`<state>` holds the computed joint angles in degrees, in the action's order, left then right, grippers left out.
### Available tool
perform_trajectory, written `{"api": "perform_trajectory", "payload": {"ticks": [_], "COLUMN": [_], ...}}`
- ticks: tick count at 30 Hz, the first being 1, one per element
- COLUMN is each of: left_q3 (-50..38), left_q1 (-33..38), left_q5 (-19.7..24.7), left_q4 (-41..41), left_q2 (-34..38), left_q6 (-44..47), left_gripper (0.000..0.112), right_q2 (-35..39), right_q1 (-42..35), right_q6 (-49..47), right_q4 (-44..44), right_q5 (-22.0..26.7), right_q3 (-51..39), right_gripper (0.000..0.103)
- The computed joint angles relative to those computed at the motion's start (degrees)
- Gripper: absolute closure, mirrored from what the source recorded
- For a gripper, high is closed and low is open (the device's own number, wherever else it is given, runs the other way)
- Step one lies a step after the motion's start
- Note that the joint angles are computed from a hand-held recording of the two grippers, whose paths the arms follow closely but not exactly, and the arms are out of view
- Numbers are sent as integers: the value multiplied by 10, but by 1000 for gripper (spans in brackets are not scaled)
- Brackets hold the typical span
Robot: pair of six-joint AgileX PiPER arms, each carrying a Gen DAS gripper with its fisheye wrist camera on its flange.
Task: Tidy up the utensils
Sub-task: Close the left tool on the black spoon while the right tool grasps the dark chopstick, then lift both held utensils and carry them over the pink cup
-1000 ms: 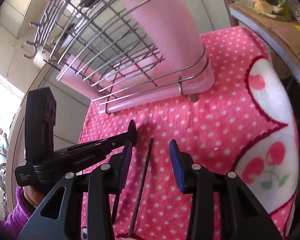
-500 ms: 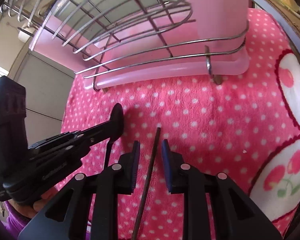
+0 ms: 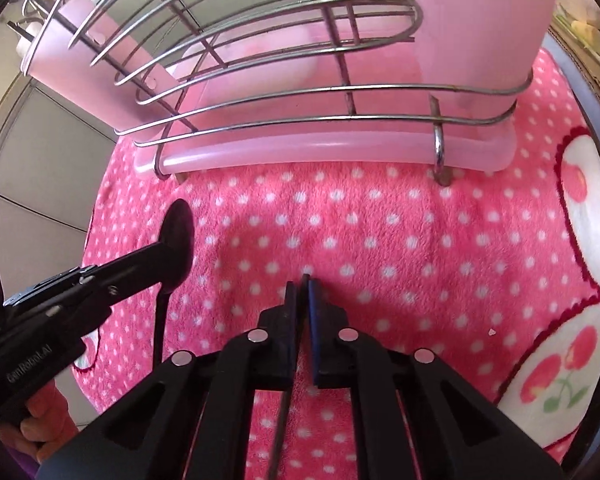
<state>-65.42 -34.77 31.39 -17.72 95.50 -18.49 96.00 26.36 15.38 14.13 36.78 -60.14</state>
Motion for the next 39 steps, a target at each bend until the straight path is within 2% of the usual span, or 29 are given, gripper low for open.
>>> {"api": "perform_trajectory", "payload": {"ticks": [7,10,12,18,21,27,32,39], "left_q3": [52,74,83,80,51,1,-36,-80], "left_q1": [15,23,18,18,-6,-41,-46,-56], "left_q5": [-16,-27,-36,-35,-37,-40,-35,-23], "left_q4": [-3,7,43,129,207,324,366,432], "left_q2": [-90,-140,-169,-249,-256,-260,-264,-260], "left_q6": [4,-6,-38,-111,-185,-290,-315,-353], "left_gripper": [111,111,111,111,111,111,111,111], "right_q2": [-107,-172,-215,-322,-347,-377,-378,-362], "right_q1": [-15,-9,-5,-19,-27,-85,-133,-129], "right_q6": [-33,-2,28,79,95,19,-53,-41], "right_q4": [40,2,-30,-105,-134,-96,-47,-82], "right_q5": [-76,-108,-122,-123,-116,-98,-83,-78], "right_q3": [86,119,135,140,116,65,15,-43], "right_gripper": [99,99,99,99,99,99,99,99]}}
